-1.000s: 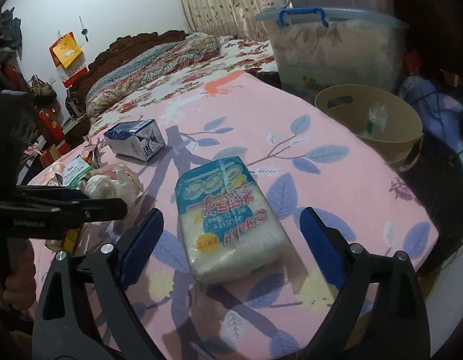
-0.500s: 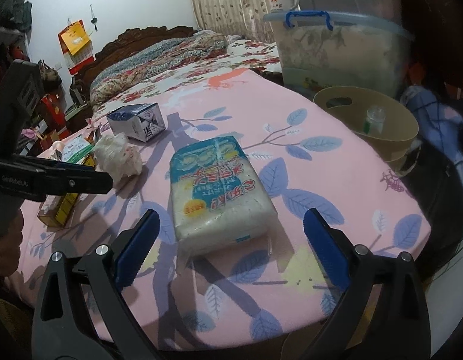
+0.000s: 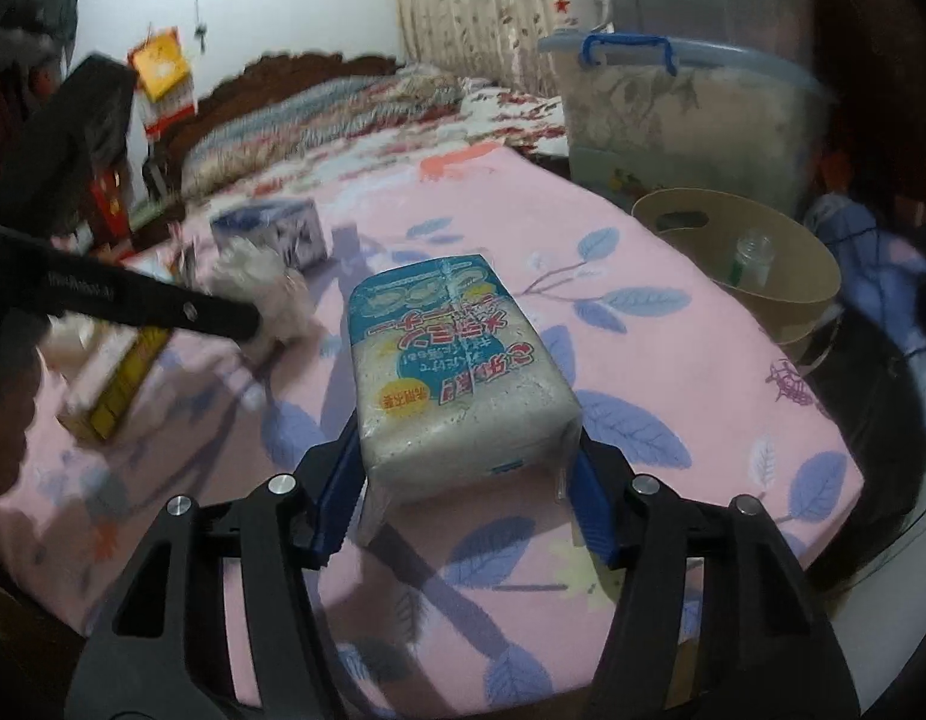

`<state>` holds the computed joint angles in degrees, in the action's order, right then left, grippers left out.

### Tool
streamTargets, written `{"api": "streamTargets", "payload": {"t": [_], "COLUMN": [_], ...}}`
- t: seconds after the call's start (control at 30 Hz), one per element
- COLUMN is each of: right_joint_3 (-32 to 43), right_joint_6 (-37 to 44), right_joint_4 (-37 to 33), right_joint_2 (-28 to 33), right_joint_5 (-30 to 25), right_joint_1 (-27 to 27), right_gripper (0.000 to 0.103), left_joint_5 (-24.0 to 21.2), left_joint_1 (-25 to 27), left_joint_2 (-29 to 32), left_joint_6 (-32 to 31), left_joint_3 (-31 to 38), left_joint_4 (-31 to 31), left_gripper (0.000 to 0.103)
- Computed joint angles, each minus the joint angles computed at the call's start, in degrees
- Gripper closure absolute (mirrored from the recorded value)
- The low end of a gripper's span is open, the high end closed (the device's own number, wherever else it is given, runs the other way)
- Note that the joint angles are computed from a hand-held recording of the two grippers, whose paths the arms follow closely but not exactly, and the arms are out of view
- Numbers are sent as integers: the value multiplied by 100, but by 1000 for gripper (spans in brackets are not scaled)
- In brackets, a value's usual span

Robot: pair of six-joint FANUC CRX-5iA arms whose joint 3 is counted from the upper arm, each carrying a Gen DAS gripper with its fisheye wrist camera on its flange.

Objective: Collect trash
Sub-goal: 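Carry the paper and snack bag to the beige bin and open both grippers, then return to the table and grasp the white plastic bag with the left gripper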

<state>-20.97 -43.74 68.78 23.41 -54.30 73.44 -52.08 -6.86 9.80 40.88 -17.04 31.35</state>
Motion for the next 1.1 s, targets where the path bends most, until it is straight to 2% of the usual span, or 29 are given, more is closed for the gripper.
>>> {"api": "streamTargets", "payload": {"t": [0.1, 0.2, 0.37, 0.47, 0.57, 0.63, 0.67, 0.7, 0.73, 0.77, 0.87, 0.97, 1.1], "right_joint_3": [-217, -595, -1331, -1632, -1670, -1640, -1577, -1523, -1472, -1486, -1404, -1435, -1447], "right_joint_6": [-481, -1104, -2006, -2197, -1806, -1546, -1333, -1156, -1036, -1088, -1162, -1610, -2228], "right_joint_4": [111, 205, 231, 90, -89, -148, -228, -283, -352, -276, -165, 34, 365], "right_joint_2": [-149, -445, -1093, -1384, -1522, -1546, -1522, -1498, -1483, -1479, -1389, -1352, -1269], "right_joint_5": [-190, -186, -72, -18, 80, 207, 315, 444, 531, 522, -90, -485, -699], "right_joint_1": [-58, -204, -599, -870, -1157, -1352, -1481, -1590, -1657, -1690, -1451, -1182, -917], "right_gripper": [42, 42, 41, 40, 39, 37, 36, 27, 19, 19, 17, 17, 18], "left_joint_5": [-122, -457, -833, -1030, -1064, -1025, -1035, -1028, -993, -1002, -990, -553, -22], "left_joint_1": [-227, -505, -1128, -1450, -1753, -1939, -2000, -2061, -2129, -2152, -2018, -1828, -1507], "left_joint_2": [157, 503, 1287, 1829, 2334, 2672, 2795, 2917, 3024, 3081, 2962, 2390, 1461], "left_joint_6": [45, 172, 340, 616, 984, 1283, 1434, 1623, 1870, 2027, 1999, 1595, 826], "left_joint_3": [249, 742, 1921, 2722, 3501, 4009, 4208, 4420, 4623, 4733, 4466, 3593, 2210], "left_joint_4": [-38, 13, 158, 151, -36, -215, -328, -491, -717, -853, -617, -313, 260], "left_gripper": [57, 57, 56, 54, 50, 40, 23, 15, 16, 16, 17, 17, 16]}}
